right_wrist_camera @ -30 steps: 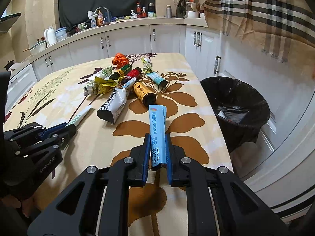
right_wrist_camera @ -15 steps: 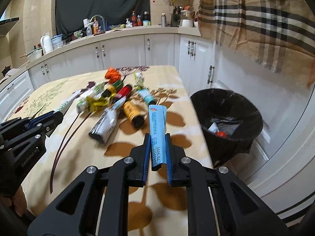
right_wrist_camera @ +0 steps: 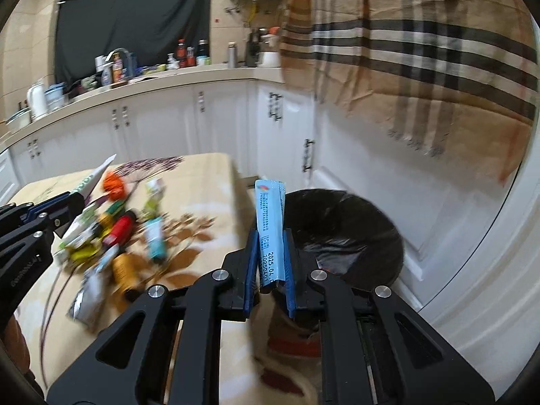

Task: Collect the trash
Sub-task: 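Move both tubes over the black bin and open both tools to drop them, then grasp the yellow spray can with the right tool while the left tool grasps the white printed tube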

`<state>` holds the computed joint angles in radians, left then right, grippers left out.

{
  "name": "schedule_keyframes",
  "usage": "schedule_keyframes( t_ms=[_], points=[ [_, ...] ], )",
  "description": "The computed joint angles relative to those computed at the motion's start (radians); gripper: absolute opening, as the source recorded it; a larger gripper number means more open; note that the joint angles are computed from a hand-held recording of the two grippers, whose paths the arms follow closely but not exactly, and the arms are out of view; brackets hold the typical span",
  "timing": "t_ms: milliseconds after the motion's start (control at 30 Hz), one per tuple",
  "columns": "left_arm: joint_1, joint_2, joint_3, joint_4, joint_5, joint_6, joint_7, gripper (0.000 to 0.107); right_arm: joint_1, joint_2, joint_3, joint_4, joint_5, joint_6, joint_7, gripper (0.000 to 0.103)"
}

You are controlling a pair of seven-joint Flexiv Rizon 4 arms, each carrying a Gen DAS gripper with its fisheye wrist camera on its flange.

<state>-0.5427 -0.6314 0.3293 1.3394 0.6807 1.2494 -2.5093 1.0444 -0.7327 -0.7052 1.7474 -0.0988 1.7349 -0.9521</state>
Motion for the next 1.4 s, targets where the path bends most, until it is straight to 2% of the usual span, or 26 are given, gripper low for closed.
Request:
schedule_keyframes(
  t_ms=[200,367,467,767,867,900,933,1000,1167,1300,1400],
  points=[
    [0.066,-0.122,-0.084,-0.178,-0.112,-0.027,0.162,0.013,-0.085,-0.057,0.014,-0.103,-0.032,-0.056,0.052,0.014],
    [0.082,-0.22,-0.109,-0.313,-0.212,-0.07,0.285,0.013,-0.183,-0.094,0.072,-0.186,-0.095,-0.098,0.107,0.014],
    [0.088,-0.288,-0.126,-0.414,-0.269,-0.12,0.366,0.013,-0.239,-0.113,0.115,-0.228,-0.137,-0.116,0.134,0.014],
    [0.098,-0.463,-0.147,-0.691,-0.369,-0.282,0.503,0.014,-0.368,-0.168,0.221,-0.329,-0.232,-0.165,0.207,0.014],
    [0.104,-0.518,-0.155,-0.789,-0.391,-0.353,0.537,0.019,-0.413,-0.183,0.269,-0.371,-0.265,-0.196,0.218,0.018],
    [0.106,-0.532,-0.159,-0.813,-0.398,-0.376,0.543,0.022,-0.429,-0.188,0.287,-0.385,-0.275,-0.21,0.222,0.024],
    [0.108,-0.543,-0.161,-0.832,-0.403,-0.391,0.544,0.035,-0.438,-0.192,0.295,-0.391,-0.284,-0.214,0.229,0.031],
    [0.111,-0.553,-0.161,-0.849,-0.407,-0.398,0.526,0.05,-0.442,-0.197,0.29,-0.394,-0.299,-0.214,0.253,0.033],
    [0.113,-0.544,-0.16,-0.844,-0.401,-0.403,0.513,0.051,-0.447,-0.19,0.288,-0.381,-0.328,-0.205,0.286,0.033],
    [0.106,-0.477,-0.145,-0.738,-0.377,-0.34,0.475,0.057,-0.435,-0.171,0.279,-0.354,-0.345,-0.191,0.294,0.033],
    [0.1,-0.413,-0.131,-0.634,-0.357,-0.29,0.444,0.058,-0.42,-0.149,0.275,-0.327,-0.351,-0.176,0.296,0.034]
  ],
)
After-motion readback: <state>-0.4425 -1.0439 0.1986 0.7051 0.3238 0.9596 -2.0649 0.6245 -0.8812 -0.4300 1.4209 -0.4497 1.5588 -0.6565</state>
